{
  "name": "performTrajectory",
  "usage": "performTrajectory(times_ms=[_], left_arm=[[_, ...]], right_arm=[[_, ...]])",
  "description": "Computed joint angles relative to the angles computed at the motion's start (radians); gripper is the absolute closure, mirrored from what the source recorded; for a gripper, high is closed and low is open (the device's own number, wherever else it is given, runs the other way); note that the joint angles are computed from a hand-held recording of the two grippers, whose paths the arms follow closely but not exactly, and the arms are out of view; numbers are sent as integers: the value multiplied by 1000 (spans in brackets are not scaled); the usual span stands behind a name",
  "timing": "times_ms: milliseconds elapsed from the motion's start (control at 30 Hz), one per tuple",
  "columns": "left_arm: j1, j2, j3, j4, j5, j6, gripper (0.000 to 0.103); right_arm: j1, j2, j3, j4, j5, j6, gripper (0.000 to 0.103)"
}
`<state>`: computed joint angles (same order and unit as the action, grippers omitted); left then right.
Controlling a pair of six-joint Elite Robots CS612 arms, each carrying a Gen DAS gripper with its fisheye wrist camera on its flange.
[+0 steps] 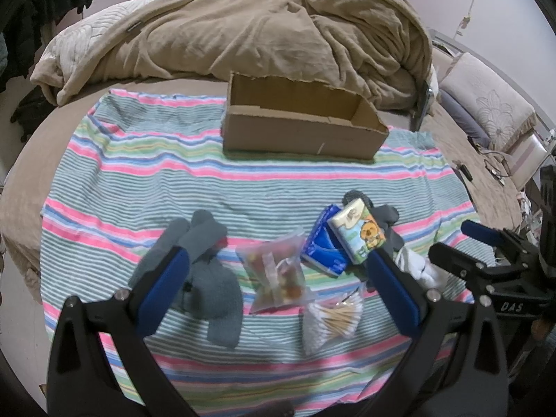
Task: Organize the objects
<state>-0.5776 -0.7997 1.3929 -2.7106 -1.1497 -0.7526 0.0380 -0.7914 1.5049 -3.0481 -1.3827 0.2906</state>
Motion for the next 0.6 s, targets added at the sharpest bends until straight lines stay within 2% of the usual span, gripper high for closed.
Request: performTrajectory(times_ms=[167,333,600], left_arm=[[-1,0,-1,1,3,5,0],[-1,-1,0,3,11,56,0],[-2,-3,4,0,15,58,0]], right_arm=[[1,0,0,-4,2,-4,0],[2,0,0,-5,1,-4,0],[0,0,2,-7,5,-6,0]])
